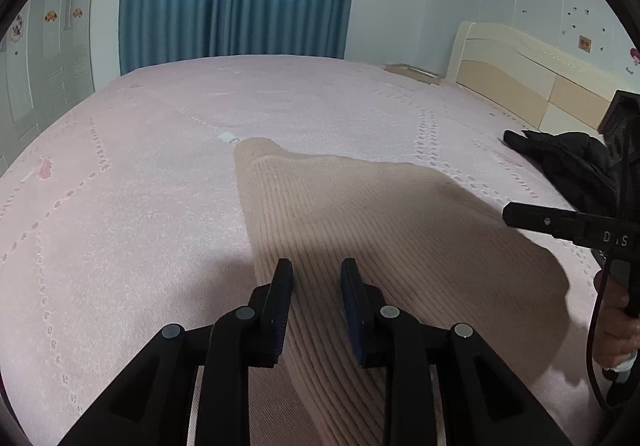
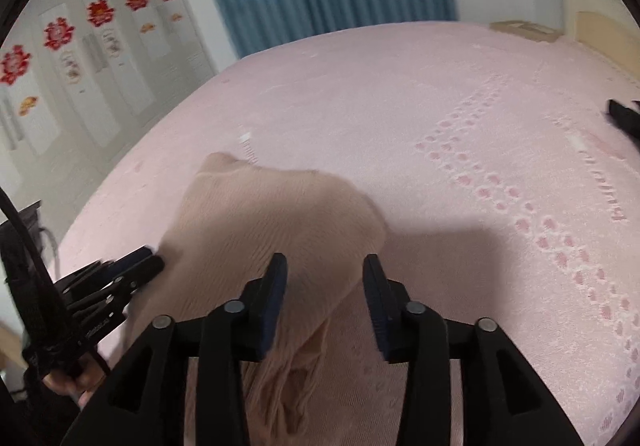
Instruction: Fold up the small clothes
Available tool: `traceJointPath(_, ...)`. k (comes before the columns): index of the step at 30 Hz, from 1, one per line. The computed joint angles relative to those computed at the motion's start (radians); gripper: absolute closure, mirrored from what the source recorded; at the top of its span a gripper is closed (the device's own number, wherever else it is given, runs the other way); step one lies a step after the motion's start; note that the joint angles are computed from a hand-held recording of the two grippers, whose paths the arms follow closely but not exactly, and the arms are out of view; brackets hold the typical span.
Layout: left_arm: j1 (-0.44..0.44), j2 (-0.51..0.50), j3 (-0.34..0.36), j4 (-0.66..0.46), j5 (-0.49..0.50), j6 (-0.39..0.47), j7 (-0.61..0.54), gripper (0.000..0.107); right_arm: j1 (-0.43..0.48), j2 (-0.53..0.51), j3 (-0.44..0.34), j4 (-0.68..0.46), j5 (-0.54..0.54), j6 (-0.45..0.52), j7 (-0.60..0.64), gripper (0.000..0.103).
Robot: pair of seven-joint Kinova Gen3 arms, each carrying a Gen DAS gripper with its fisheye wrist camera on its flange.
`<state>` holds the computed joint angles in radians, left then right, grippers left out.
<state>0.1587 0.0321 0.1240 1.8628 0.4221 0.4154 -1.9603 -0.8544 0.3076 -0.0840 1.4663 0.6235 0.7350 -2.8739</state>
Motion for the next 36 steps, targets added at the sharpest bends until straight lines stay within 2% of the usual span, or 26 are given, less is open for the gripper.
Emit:
traceJointPath(2,-0.001,-0.004,0.001,0.002,0.011,0.0,-0.019,0.082,0.054,-0.026,-0.041,0.043,-0.043,-0.077,0.039,0.056)
traceJointPath(3,0.004,-0.002,0.001,0.002,-0.006,-0.005,-0.006,0.081,0.057,-0.033,-0.034,0.052,-0.079,-0.097,0.069,0.055)
traceJointPath(7,0.011,0.007,0.004,0.003,-0.035,-0.02,0.025,0.077,0.138,-0.037,-0.08,0.069,-0.222,-0.143,0.172,0.055)
traceJointPath(9,0.008,0.013,0.005,-0.005,-0.03,-0.013,0.024,0.076,0.153,-0.029,-0.094,0.075,-0.244,-0.165,0.18,0.055)
traceJointPath(10,0.01,0.014,0.006,-0.007,-0.037,-0.014,0.033,0.075,0.133,-0.02,-0.078,0.064,-0.231,-0.155,0.168,0.056)
traceJointPath(12,0.007,0.014,0.008,-0.005,-0.032,-0.015,0.027,0.075,0.048,0.001,-0.013,0.035,-0.161,-0.112,0.117,0.071)
traceJointPath(13,0.007,0.014,0.008,-0.007,-0.034,-0.014,0.027,0.075,0.002,0.006,0.024,0.029,-0.121,-0.1,0.083,0.076)
traceJointPath(15,0.004,0.015,0.01,-0.005,-0.026,-0.015,0.015,0.075,-0.062,0.009,0.065,0.021,-0.039,-0.068,0.035,0.091)
traceJointPath(16,0.001,0.015,0.01,-0.005,-0.016,-0.013,0.005,0.075,-0.076,0.007,0.076,0.025,-0.011,-0.059,0.026,0.091)
traceJointPath(18,0.0,0.014,0.011,-0.004,-0.006,-0.013,-0.005,0.075,-0.058,-0.003,0.049,0.045,0.051,-0.066,-0.012,0.092)
traceJointPath(23,0.003,0.009,0.013,0.004,0.005,-0.017,-0.026,0.073,-0.042,0.065,0.017,-0.06,0.02,0.098,0.033,0.093)
traceJointPath(26,0.006,-0.001,0.011,0.006,0.009,-0.004,-0.019,0.071,-0.07,0.09,0.024,-0.113,0.034,0.181,0.057,0.09)
traceJointPath(27,0.007,-0.006,0.01,0.008,0.014,0.002,-0.022,0.069,-0.074,0.09,0.023,-0.118,0.039,0.196,0.06,0.085)
traceJointPath(30,0.01,-0.026,0.005,0.018,0.054,0.022,-0.068,0.066,-0.087,0.058,0.034,-0.077,0.072,0.172,-0.003,0.072)
traceJointPath(34,0.014,-0.045,-0.014,0.031,0.134,0.048,-0.142,0.063,-0.102,0.031,0.042,-0.031,0.151,0.144,-0.125,0.071)
traceJointPath(36,0.022,-0.044,-0.012,0.032,0.122,0.041,-0.133,0.061,-0.056,0.034,0.014,-0.029,0.121,0.12,-0.128,0.071)
